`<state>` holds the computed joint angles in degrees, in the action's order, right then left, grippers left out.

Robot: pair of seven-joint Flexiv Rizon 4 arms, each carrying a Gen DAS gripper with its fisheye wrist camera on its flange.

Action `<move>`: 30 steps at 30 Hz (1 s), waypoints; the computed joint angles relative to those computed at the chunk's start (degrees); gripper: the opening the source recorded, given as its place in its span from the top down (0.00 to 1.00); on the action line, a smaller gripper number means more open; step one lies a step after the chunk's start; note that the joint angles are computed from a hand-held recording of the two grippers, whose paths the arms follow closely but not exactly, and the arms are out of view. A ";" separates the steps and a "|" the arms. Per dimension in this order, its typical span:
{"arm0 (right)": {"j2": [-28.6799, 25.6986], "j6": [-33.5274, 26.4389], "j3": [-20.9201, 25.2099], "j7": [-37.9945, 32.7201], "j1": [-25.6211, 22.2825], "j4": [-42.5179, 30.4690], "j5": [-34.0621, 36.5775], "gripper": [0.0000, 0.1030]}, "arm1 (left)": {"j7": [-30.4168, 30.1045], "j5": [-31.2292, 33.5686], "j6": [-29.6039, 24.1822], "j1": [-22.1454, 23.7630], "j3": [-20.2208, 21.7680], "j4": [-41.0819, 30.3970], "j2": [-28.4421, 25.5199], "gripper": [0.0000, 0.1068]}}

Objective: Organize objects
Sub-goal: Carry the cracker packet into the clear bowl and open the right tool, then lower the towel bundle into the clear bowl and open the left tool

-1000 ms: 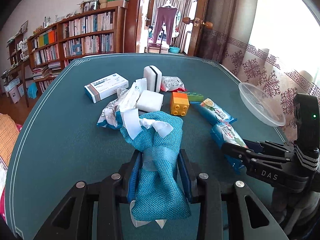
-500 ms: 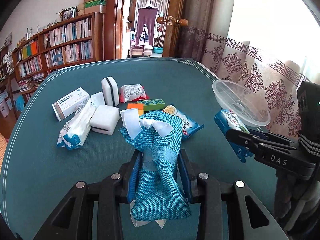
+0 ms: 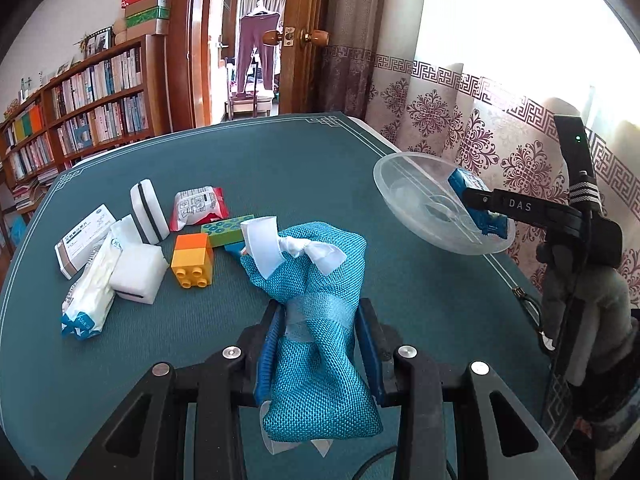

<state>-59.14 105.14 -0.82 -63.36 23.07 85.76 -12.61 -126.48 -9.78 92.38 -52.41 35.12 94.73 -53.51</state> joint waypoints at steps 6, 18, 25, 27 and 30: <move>-2.99 -6.33 -3.70 3.17 0.53 -6.48 0.87 0.59 | 0.60 1.04 -1.87 1.80 -1.67 -3.31 -0.82 0.64; -4.95 -10.32 -3.23 6.76 -1.40 -10.19 -1.01 0.52 | -1.26 6.07 -4.90 5.26 -4.76 -8.09 -1.33 0.64; -1.64 -5.97 -2.27 5.74 -1.82 -4.55 -0.62 0.52 | -1.57 9.33 -6.97 7.80 -7.14 -12.60 -2.36 0.64; -0.77 -4.93 -1.86 5.30 -2.03 -3.00 -0.46 0.52 | -1.65 10.04 -7.65 8.94 -8.13 -14.51 -2.89 0.64; 0.47 -3.97 -2.70 4.86 -1.29 -0.68 0.12 0.52 | -1.21 10.88 -8.45 11.20 -10.48 -17.61 -3.77 0.64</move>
<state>-58.67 101.17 -3.51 -58.50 21.78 85.08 -12.49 -127.69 1.09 83.92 -41.21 24.64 77.12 -57.28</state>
